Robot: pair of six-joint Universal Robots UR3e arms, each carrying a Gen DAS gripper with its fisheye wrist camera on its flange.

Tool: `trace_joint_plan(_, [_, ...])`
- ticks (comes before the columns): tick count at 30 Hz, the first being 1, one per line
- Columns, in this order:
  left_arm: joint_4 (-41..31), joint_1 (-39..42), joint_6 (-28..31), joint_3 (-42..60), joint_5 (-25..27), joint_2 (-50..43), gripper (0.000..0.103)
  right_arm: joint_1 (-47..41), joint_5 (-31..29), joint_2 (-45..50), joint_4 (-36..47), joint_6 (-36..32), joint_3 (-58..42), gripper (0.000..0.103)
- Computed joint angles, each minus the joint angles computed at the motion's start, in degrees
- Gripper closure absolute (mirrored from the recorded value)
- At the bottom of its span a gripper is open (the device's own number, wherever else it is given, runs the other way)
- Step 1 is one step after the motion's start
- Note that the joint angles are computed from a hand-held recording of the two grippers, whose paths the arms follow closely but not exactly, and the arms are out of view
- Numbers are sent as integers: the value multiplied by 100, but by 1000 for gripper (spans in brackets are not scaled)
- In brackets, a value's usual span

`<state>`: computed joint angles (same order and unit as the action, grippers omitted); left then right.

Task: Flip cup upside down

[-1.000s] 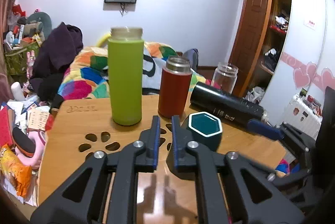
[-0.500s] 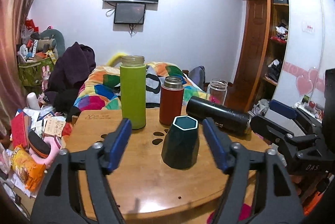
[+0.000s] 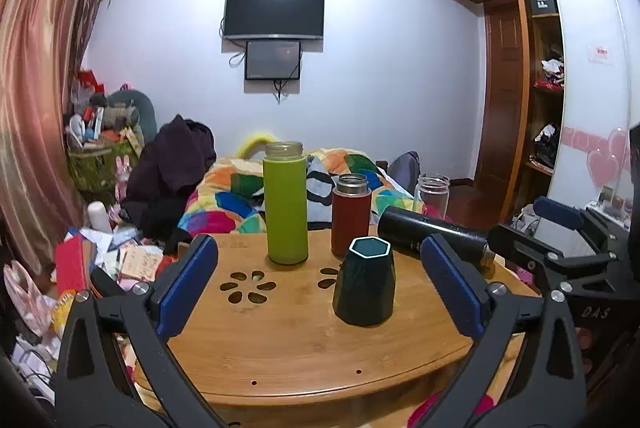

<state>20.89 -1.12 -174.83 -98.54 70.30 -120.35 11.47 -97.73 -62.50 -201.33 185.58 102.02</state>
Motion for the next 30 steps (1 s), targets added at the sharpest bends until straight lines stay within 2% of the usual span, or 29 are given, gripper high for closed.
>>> trace_joint_plan(5, [271,-44,63,-234,76,78,0,23,2,-65,-82,23,86,0])
trace_joint_plan(30, [257,-18,46,-274,32,48,0,-5,158,-156,-55,143,170,0])
